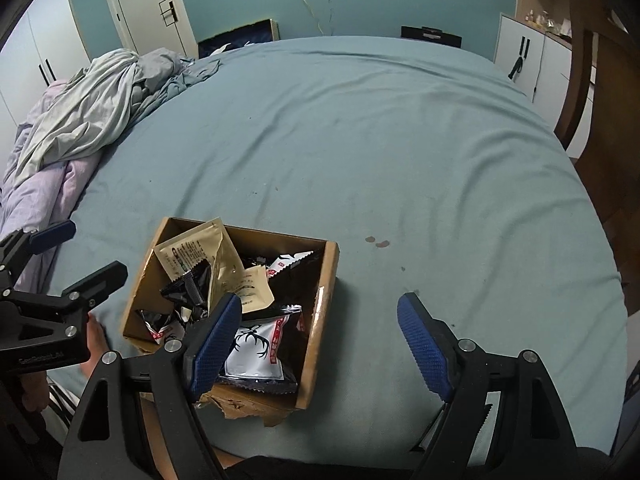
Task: Organize snacks
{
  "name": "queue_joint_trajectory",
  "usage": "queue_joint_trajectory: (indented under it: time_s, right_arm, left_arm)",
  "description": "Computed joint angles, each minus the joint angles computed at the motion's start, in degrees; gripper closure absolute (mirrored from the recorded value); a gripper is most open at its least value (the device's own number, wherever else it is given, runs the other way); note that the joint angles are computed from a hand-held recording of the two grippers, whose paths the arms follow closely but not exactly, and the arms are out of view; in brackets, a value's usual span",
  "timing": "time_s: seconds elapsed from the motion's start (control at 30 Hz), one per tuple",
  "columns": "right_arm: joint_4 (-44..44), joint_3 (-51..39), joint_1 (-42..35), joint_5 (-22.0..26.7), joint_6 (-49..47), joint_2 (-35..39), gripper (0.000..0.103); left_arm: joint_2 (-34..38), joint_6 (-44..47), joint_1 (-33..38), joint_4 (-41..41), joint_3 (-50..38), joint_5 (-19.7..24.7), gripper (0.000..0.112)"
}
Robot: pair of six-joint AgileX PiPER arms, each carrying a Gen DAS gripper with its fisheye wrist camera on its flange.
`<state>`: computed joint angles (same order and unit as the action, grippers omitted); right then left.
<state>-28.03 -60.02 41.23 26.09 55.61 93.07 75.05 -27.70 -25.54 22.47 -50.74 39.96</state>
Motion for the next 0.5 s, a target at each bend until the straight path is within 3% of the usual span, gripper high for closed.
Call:
queue_joint_trajectory:
  time_s: [0.5]
  right_arm:
    - [-7.7, 2.0, 4.3, 3.2, 6.5, -2.3, 0.023]
  left_arm:
    - [1.1, -4.7, -2.5, 5.2, 0.2, 1.3, 0.012]
